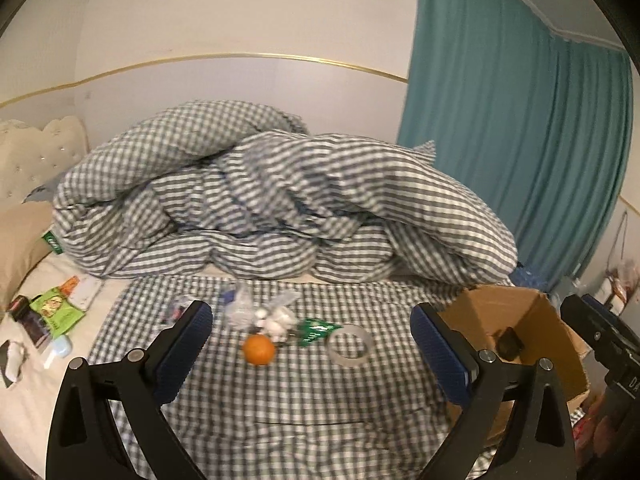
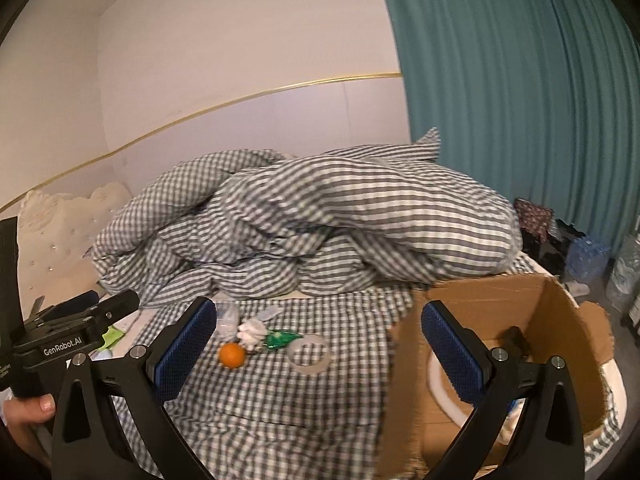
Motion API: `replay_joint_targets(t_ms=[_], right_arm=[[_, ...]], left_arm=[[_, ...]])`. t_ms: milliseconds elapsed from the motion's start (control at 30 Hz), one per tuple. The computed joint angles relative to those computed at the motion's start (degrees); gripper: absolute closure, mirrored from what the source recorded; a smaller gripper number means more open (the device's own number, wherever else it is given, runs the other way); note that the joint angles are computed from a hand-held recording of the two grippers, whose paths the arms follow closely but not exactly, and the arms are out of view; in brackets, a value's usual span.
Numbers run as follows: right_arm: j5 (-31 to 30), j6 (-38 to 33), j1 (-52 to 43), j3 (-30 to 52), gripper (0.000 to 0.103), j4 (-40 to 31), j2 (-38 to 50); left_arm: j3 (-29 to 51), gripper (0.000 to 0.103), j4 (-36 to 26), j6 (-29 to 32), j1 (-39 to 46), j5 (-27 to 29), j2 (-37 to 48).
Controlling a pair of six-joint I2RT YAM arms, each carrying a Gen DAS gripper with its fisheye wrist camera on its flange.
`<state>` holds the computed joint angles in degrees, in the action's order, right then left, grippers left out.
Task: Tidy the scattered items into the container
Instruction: 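Move both grippers back toward the remaining items on the bed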
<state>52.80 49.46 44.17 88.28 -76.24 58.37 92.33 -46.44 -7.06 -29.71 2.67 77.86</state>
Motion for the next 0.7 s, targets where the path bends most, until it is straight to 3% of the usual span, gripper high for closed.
replay_joint_targets(t_ms=[400,700], right_arm=[[-3.36,-5.3,1.46,2.58,0.0,10.58,9.84],[-8.06,-10.65,-1.45,2.89,0.0,17.64,15.21]], left_arm=[[2.18,0.0,-3.18,6.1,17.26,7.95,-0.71],[4.62,0.0,-3.66,9.91,24.34,9.9,2.72]])
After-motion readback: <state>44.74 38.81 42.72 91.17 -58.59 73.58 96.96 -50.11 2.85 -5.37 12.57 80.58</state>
